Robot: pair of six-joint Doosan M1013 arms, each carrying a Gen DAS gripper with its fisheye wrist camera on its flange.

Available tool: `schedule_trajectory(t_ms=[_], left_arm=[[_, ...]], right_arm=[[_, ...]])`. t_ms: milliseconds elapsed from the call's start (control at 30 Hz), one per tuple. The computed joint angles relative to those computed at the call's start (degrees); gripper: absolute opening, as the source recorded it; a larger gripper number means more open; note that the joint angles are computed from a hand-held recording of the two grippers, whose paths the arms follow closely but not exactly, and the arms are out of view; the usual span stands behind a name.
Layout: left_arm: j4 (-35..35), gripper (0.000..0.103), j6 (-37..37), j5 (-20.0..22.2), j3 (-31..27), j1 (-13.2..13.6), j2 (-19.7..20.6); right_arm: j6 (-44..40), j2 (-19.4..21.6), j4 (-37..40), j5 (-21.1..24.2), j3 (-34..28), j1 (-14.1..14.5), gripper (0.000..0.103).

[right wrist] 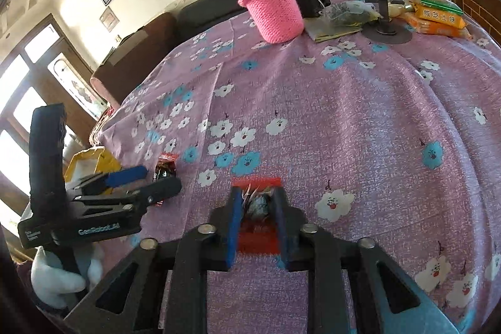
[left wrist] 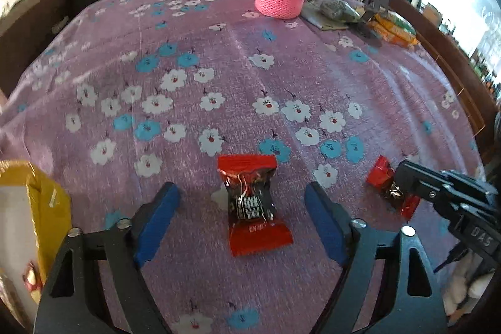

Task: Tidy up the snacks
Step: 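Grasp a red wrapped candy with the right tool while the left tool grasps another red candy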

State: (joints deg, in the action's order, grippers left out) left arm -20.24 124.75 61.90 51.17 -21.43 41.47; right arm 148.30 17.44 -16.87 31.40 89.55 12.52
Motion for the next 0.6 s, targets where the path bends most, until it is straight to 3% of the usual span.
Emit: schedule_trajectory(t_ms=[33, 133, 267, 367, 467, 600], left_arm=[[0.81, 0.047, 0.75, -0.75, 0.32, -0.22, -0.18], [0.13, 0.024, 1.62, -1.02, 0.57, -0.12, -0.40], [-1.37, 0.022, 1.81, -0.27, 1.13, 0.36, -0.92], [-3.62, 0.021, 1.70, -0.04, 2.21, 1.02, -1.77], [-5.39, 0.021, 1.75, 0.34, 3.22, 1.67, -2.49], [-6.05, 0.021, 2.42, 0.91, 3.99, 1.82, -2.98]], right_arm=[[0.42, -0.05, -0.32, -0.08, 0.15, 0.05, 0.013], [1.26, -0.02, -0.76, -0.22, 0.30, -0.05, 0.013], [2.10, -0.05, -2.88, 0.07, 0.12, 0.36, 0.005], [4.14, -0.83, -4.26, -1.06, 0.87, 0.24, 0.004], [9.48, -2.06, -5.93, -3.66, 2.75, -0.58, 0.011], [11.95, -2.61, -3.02, -6.25, 4.51, -2.20, 0.031]])
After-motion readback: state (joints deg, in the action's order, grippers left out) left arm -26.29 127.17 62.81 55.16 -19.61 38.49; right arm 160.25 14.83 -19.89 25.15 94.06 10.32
